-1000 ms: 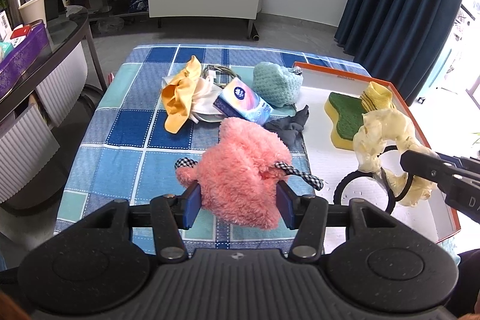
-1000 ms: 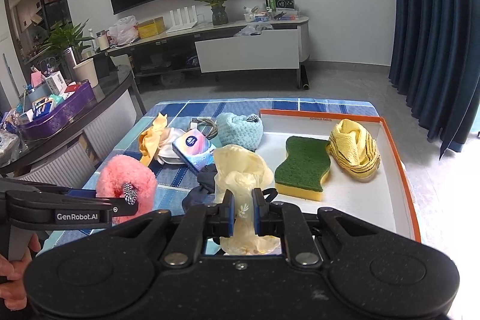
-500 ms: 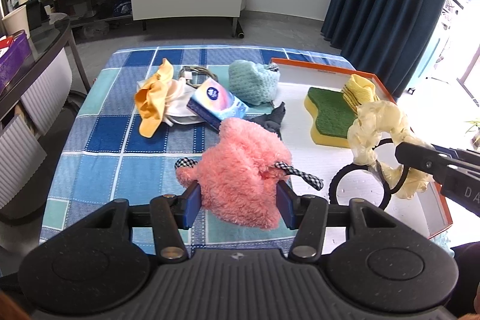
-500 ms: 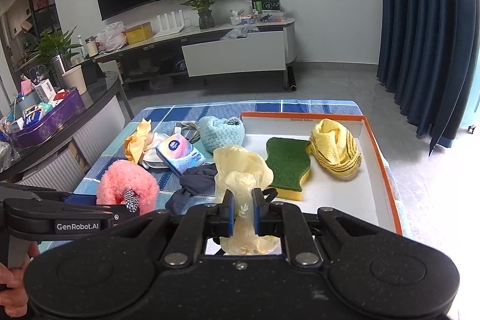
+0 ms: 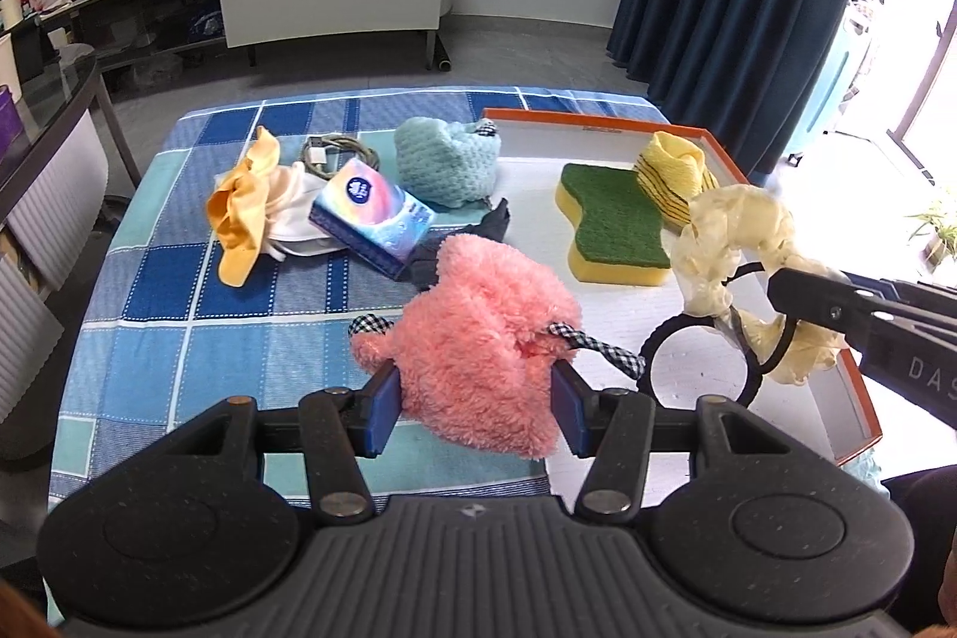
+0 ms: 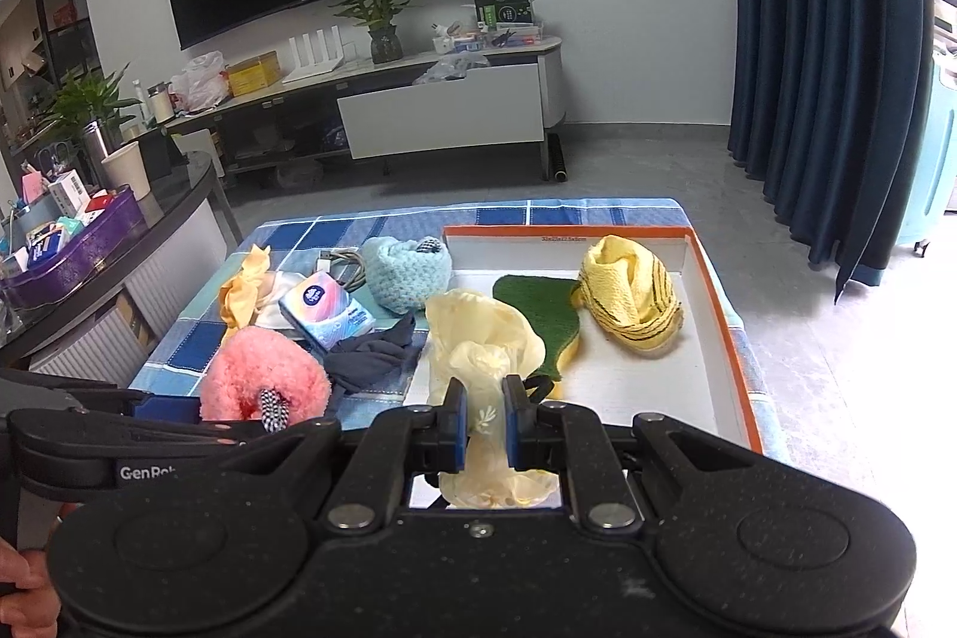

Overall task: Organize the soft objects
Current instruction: 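Carry the pink pouch and cream scrunchie toward the tray with both grippers, then lower the pink pouch and scrunchie into the tray and open both grippers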

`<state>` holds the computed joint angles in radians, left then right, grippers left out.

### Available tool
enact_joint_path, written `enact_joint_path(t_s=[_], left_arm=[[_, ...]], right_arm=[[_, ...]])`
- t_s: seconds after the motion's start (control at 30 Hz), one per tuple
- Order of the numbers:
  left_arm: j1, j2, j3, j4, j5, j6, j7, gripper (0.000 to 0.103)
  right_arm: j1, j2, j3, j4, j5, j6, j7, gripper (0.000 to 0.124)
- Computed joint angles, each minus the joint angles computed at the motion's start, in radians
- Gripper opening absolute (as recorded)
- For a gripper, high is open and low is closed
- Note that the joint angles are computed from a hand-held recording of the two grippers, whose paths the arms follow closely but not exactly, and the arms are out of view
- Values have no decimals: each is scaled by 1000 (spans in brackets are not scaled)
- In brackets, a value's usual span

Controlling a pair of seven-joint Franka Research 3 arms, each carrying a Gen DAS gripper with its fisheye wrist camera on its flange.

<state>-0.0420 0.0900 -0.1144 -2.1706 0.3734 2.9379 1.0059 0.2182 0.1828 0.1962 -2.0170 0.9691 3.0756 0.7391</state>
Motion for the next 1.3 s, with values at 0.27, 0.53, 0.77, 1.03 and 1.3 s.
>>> enact_joint_path(t_s=[0.27, 0.53, 0.77, 1.03, 1.3], left_arm=[[-9, 28, -17, 33, -33, -7, 45, 53], [-23, 63, -31, 75, -69, -16, 86, 53], [-33, 92, -37, 111, -87, -26, 111, 54], [-37, 128, -52, 152, -123, -39, 157, 54], [-36, 163, -69, 192, -165, -54, 210, 54]], right_arm=[[-7, 0, -10, -4, -9, 16, 22, 15], [-21, -1, -13, -12, -24, 27, 51, 15], [-29, 1, -19, -17, -48, 34, 80, 15], [-35, 11, -38, -21, -123, 43, 164, 16], [-48, 40, -50, -4, -216, 40, 256, 17]])
